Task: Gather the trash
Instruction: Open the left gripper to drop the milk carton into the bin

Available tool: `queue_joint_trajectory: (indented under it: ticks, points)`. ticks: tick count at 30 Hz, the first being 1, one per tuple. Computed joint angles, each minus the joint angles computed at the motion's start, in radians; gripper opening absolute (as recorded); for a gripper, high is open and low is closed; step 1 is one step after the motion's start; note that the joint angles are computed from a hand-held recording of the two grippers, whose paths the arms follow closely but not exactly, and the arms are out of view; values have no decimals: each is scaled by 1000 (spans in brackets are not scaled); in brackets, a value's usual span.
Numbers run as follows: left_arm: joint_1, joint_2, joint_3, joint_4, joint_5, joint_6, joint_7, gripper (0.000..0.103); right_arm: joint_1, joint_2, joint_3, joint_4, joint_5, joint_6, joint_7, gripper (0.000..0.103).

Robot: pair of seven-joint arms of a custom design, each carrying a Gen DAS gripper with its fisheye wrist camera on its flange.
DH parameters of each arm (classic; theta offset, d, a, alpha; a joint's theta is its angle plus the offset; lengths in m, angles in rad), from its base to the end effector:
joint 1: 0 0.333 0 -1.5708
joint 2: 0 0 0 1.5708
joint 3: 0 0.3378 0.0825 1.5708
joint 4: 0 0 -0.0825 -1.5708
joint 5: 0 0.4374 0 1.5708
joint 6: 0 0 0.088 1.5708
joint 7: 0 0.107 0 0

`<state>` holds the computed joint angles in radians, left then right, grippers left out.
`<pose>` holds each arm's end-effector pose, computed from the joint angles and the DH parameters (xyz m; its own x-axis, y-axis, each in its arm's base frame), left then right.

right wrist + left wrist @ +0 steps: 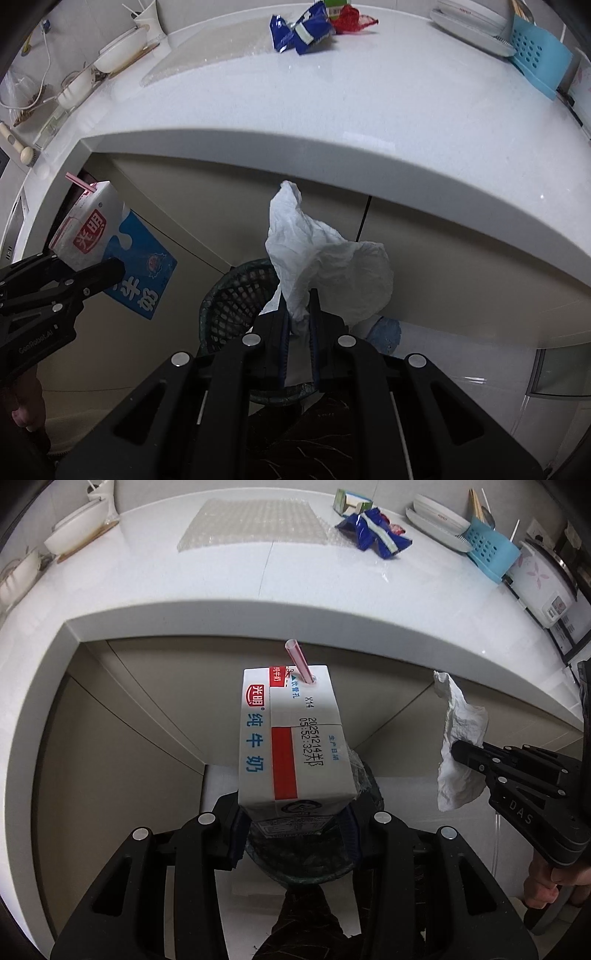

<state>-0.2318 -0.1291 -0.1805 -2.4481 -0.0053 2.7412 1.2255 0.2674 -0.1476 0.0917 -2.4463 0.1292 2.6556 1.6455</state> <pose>0.4940 -0.2161 0.3788 -0.0899 -0.9887 0.1199 -0.9200 0.0363 -0.3903 0.5003 0.1841 0.3799 0.1989 -0.9740 -0.1083 -0.9289 -0.1521 -0.3377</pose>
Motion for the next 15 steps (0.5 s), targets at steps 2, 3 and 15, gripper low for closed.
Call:
queue_joint_trajectory:
  ticks: [2, 3, 15]
  points:
    - [-2, 18, -1, 1, -3, 11, 7, 40, -1, 12, 3, -2, -15, 1, 4, 8]
    - [-2, 25, -3, 1, 1, 16, 8, 40, -1, 19, 3, -2, -16, 2, 3, 8]
    - [15, 140, -22, 22, -39, 62, 56, 40, -1, 69, -7, 7, -21, 18, 28, 8]
